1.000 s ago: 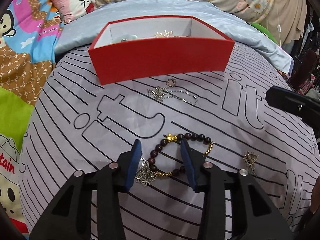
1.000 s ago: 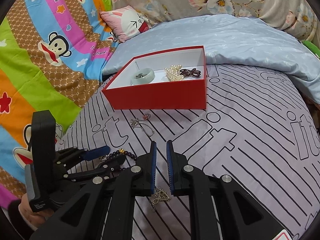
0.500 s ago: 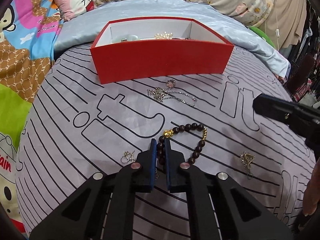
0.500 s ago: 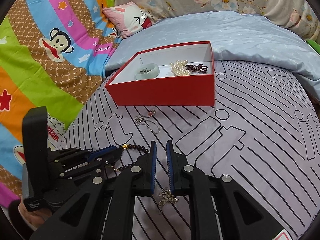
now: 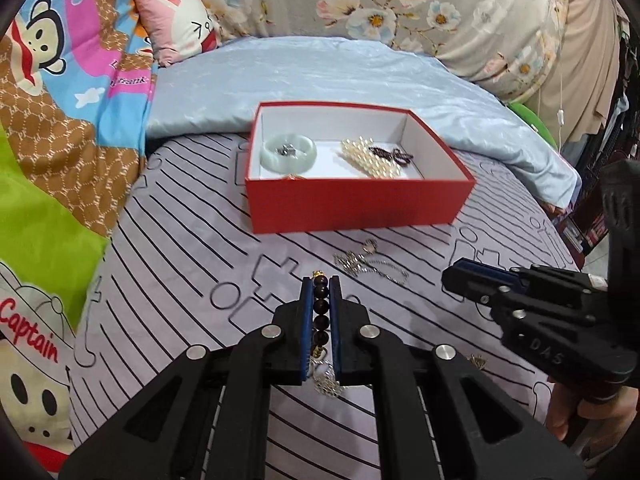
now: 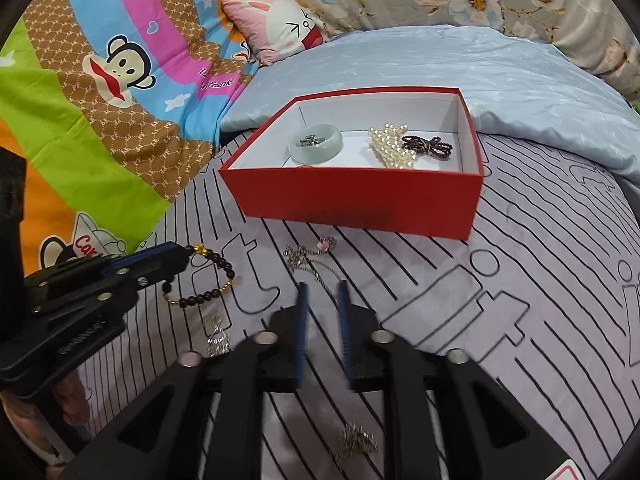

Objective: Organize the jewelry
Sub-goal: 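Grasp the silver chain necklace with the right gripper while the left gripper holds the bracelet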

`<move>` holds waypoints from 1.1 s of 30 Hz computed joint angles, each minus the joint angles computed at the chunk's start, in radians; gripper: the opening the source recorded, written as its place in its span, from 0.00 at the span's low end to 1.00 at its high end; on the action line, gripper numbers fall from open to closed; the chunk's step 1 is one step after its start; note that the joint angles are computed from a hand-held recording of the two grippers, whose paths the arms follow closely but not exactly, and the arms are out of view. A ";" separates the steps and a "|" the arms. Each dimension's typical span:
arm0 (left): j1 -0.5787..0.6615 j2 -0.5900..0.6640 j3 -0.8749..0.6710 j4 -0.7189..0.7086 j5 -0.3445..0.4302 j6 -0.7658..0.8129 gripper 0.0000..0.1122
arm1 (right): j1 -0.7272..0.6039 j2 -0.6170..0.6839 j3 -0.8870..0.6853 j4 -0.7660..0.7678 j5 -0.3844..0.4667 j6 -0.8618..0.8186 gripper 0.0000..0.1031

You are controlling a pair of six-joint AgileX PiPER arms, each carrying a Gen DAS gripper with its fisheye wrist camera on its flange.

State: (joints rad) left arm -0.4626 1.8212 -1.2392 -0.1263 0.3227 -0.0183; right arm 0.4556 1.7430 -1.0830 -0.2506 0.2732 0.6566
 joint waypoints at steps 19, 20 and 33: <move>0.080 0.036 -0.037 -0.071 0.008 0.080 0.06 | 0.016 0.274 -0.306 0.073 0.103 -0.143 0.42; 0.082 0.037 -0.038 -0.078 0.008 0.087 0.06 | 0.020 0.283 -0.315 0.062 0.109 -0.135 0.42; 0.093 0.059 -0.048 -0.099 0.013 0.104 0.06 | 0.037 0.322 -0.350 -0.102 0.148 0.000 0.13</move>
State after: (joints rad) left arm -0.3695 1.8797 -1.2876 -0.2256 0.3357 0.0861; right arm 0.4925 2.0651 -1.4331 -0.3522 0.4212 0.6570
